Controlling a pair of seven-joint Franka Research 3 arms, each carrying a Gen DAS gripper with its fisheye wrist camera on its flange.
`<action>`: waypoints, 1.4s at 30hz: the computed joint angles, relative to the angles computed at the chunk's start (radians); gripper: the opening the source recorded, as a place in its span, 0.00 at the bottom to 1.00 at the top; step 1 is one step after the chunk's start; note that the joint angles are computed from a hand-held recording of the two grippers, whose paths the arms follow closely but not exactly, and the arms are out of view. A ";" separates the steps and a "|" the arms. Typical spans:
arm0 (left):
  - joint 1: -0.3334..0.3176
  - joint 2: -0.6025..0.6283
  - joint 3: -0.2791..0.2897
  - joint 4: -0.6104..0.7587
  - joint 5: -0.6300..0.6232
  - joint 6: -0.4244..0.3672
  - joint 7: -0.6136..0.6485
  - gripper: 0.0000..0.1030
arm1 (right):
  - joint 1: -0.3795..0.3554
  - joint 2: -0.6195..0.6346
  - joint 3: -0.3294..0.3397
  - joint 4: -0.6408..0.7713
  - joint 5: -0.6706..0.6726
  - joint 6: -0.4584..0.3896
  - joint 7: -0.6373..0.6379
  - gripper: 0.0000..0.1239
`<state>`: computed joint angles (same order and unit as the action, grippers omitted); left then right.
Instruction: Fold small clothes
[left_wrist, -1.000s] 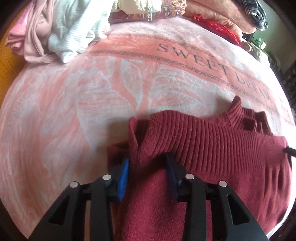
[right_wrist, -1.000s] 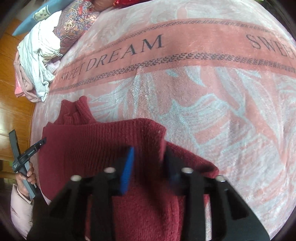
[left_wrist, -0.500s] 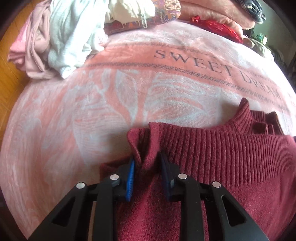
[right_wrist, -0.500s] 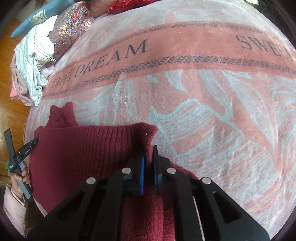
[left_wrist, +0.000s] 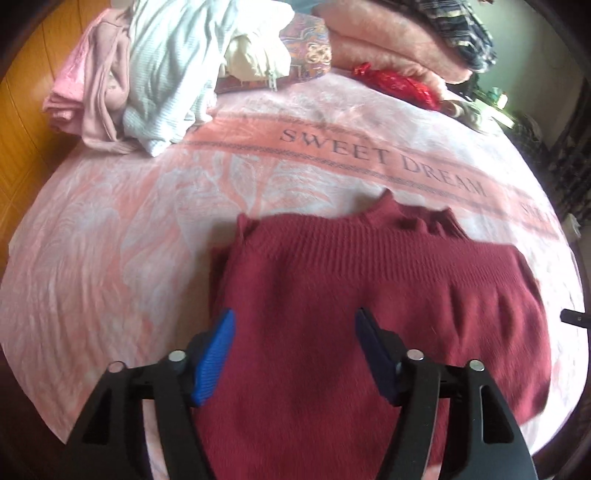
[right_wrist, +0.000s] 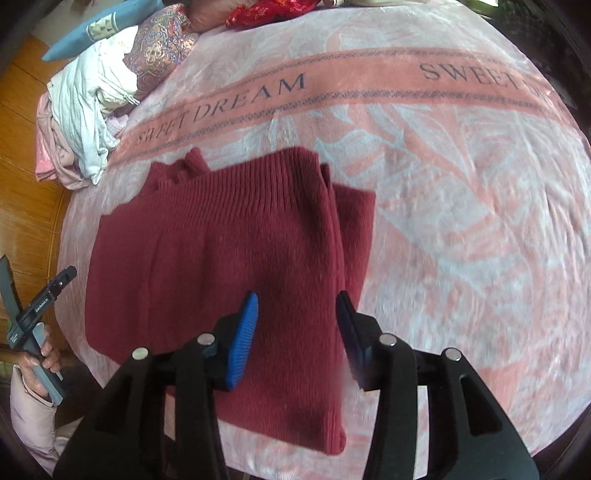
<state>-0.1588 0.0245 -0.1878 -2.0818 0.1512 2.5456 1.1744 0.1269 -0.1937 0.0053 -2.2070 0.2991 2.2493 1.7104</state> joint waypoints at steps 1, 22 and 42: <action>-0.002 -0.024 -0.004 -0.025 -0.021 -0.004 0.016 0.69 | 0.000 -0.026 0.005 -0.025 -0.008 -0.008 0.012 0.38; 0.002 0.013 0.003 -0.089 -0.001 -0.002 0.031 0.73 | -0.001 0.000 -0.004 -0.134 0.049 0.015 -0.016 0.51; 0.027 0.070 0.002 -0.088 -0.051 0.025 0.106 0.84 | 0.018 0.041 0.004 -0.125 0.065 0.043 -0.041 0.23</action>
<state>-0.1319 0.0948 -0.1858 -2.1699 0.1005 2.5702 1.2804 0.1453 -0.1527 0.0091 -2.3315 0.3638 2.2925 1.6694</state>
